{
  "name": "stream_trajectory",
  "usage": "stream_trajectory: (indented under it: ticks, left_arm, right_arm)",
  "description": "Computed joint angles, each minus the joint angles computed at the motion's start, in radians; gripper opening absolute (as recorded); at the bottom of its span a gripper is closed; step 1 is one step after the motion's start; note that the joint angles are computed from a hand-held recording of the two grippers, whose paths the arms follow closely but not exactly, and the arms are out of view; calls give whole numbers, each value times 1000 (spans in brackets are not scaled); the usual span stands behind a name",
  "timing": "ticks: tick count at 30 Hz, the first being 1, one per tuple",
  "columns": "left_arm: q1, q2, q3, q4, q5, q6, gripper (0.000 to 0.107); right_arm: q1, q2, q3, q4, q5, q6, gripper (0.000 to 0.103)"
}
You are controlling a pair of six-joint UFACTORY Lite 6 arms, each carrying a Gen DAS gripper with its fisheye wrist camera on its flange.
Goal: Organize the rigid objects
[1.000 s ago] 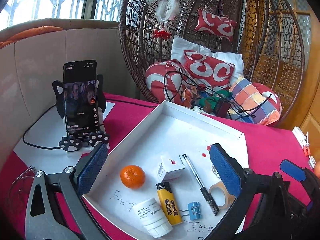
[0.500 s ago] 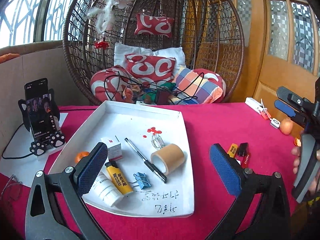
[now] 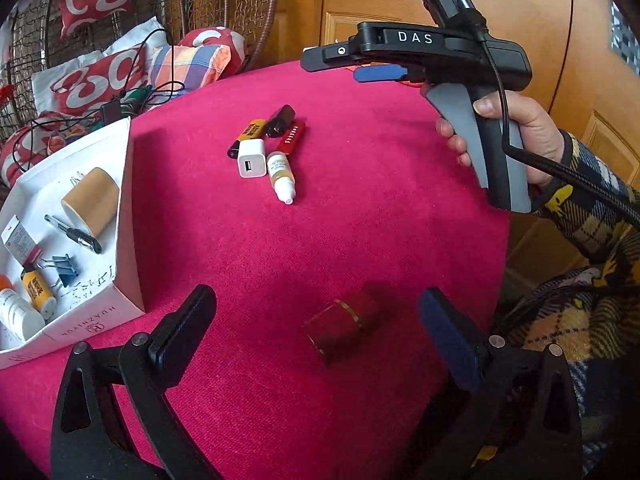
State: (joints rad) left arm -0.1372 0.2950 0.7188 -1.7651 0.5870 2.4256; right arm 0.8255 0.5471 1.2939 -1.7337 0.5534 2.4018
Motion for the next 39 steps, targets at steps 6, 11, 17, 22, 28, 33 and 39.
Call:
stream_trajectory:
  ticks: [6,11,17,22,28,33,39]
  left_arm:
    - [-18,57,52,95,14,-82,95]
    - [-31,94,88,154,16,-114,76]
    - [-49,102,81,147,-25,-100,48]
    - [-33,72,47,125,-54,-68,48]
    - [12,83,56,127,-38,-94,48]
    - [8,86,70,95,-49,-95,48]
    - [61,58,72,86,-12,-131,48]
  right_arm:
    - [3,104,88,120,-137,-150,103]
    - [15,216,248,400,-163,-487,101]
    - [31,349,447,646,-63,-811,101]
    - [23,416,526,768,-45,-940,64]
    - [7,328,386,663,-98,-816,20]
    - [4,268,295,552,-144,-667,19]
    - [23,180,205,376,-154,-480,19]
